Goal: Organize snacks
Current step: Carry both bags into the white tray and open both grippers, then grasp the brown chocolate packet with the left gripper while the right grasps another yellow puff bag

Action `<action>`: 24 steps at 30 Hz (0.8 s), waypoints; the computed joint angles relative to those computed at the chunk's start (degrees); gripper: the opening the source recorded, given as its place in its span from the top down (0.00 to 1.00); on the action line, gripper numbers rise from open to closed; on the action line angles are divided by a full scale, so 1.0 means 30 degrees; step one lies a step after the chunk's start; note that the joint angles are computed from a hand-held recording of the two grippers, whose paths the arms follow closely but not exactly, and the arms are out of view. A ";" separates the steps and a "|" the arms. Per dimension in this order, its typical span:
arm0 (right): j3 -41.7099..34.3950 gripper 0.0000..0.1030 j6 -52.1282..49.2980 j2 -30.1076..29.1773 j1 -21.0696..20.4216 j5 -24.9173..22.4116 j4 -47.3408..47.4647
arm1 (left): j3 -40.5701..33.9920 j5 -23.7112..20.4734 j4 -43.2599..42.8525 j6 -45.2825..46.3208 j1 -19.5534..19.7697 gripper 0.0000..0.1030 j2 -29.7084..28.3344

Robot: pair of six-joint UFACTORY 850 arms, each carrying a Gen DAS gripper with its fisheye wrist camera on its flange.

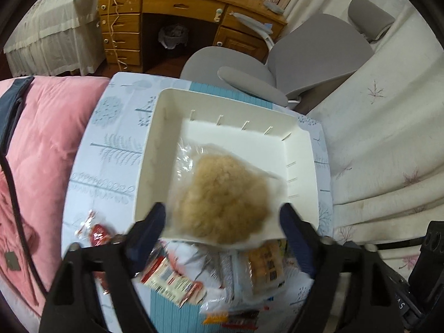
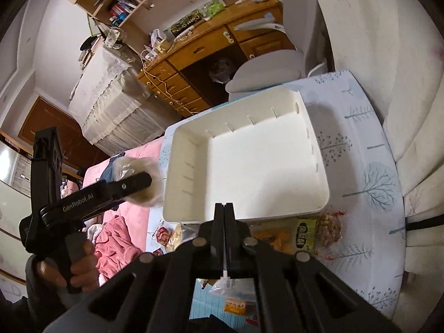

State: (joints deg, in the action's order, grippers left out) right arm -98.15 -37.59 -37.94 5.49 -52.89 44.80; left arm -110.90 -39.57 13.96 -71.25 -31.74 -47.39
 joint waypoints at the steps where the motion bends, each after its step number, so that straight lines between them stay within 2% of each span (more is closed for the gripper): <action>1: -0.0029 1.00 0.0038 -0.0058 -0.0062 -0.0075 0.0063 | -0.0161 0.0098 0.0190 -0.0193 -0.0008 0.15 -0.0155; 11: -0.0734 0.99 0.1148 -0.1343 -0.0500 -0.1271 -0.0333 | -0.0055 -0.0756 0.1164 -0.2435 -0.0461 0.15 -0.0517; 17: -0.0162 0.99 0.1387 -0.1463 -0.0457 -0.1629 -0.0619 | 0.2323 -0.0830 0.1471 -0.3966 -0.1016 0.15 0.0550; 21: 0.0486 0.98 0.1511 -0.1341 -0.0320 -0.1652 -0.1041 | 0.4740 -0.0124 0.1512 -0.5093 -0.1422 0.15 0.1768; 24: 0.0863 0.88 0.1758 -0.1304 -0.0177 -0.1577 -0.1541 | 0.6091 -0.0098 0.1434 -0.5599 -0.1615 0.15 0.2468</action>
State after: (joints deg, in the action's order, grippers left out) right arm -95.56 -32.31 -41.86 4.96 -57.62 40.18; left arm -92.62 -39.87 18.26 -88.05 -36.59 -39.98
